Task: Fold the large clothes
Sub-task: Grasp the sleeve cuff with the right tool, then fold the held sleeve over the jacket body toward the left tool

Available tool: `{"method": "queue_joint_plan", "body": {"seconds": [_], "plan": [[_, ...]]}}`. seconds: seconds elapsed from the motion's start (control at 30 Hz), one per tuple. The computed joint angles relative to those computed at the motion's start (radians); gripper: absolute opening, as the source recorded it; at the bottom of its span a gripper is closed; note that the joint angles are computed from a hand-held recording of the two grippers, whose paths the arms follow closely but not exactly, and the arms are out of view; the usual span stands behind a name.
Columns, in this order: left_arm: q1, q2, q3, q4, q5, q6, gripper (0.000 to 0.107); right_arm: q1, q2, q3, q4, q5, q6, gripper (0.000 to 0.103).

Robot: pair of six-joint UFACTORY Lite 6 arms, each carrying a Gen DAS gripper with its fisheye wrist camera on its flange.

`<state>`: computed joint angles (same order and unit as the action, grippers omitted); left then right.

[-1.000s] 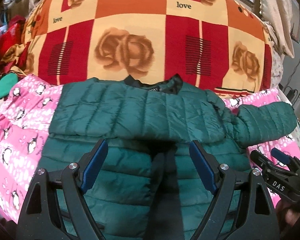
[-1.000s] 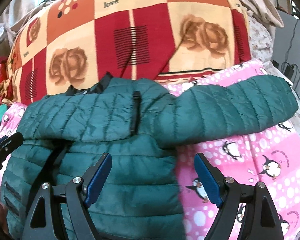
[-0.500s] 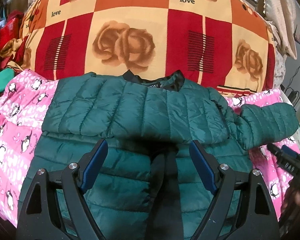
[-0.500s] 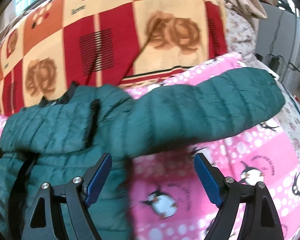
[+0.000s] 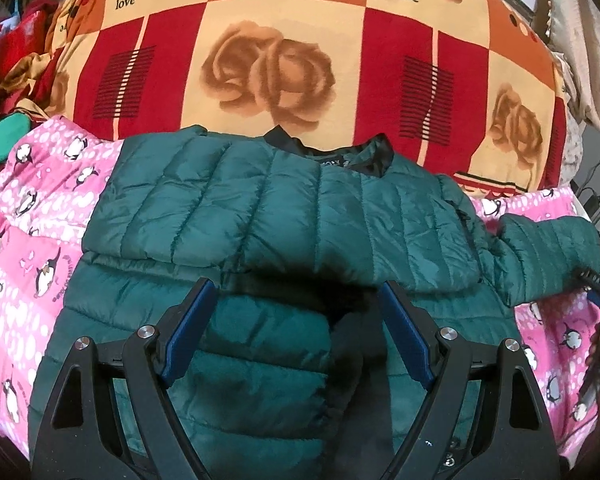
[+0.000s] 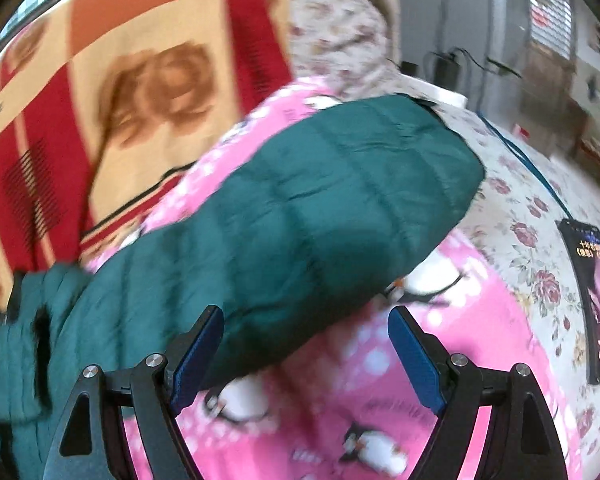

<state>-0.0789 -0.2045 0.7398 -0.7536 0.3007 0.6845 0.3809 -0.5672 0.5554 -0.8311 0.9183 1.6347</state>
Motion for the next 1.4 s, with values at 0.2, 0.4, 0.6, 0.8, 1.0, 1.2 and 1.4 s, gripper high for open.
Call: {"method": "queue_joint_plan", "body": {"seconds": [0.2, 0.4, 0.6, 0.8, 1.0, 1.2, 1.4], "plan": [[0.024, 0.053, 0.020, -0.057, -0.006, 0.064, 0.084, -0.289, 0.018, 0.001, 0.011, -0.218, -0.134, 0.082], [0.042, 0.086, 0.029, -0.064, -0.018, 0.087, 0.084, -0.404, 0.056, -0.018, -0.109, -0.363, -0.089, 0.060], [0.077, 0.115, 0.045, -0.132, -0.004, 0.148, 0.084, -0.390, -0.080, -0.059, -0.031, -0.428, -0.185, 0.019], [0.077, 0.090, 0.032, -0.137, -0.004, 0.160, 0.084, -0.141, -0.127, -0.065, -0.108, -0.371, -0.019, 0.018], [0.103, 0.070, 0.034, -0.099, 0.000, 0.127, 0.084, 0.188, 0.028, 0.072, -0.242, -0.251, 0.197, 0.018], [0.161, 0.061, 0.050, -0.092, 0.020, 0.129, 0.084, 0.351, 0.289, 0.267, -0.297, -0.258, 0.284, 0.018], [0.237, 0.089, 0.086, -0.132, 0.052, 0.183, 0.084, 0.438, 0.607, 0.551, -0.283, -0.313, 0.219, 0.018]]}}
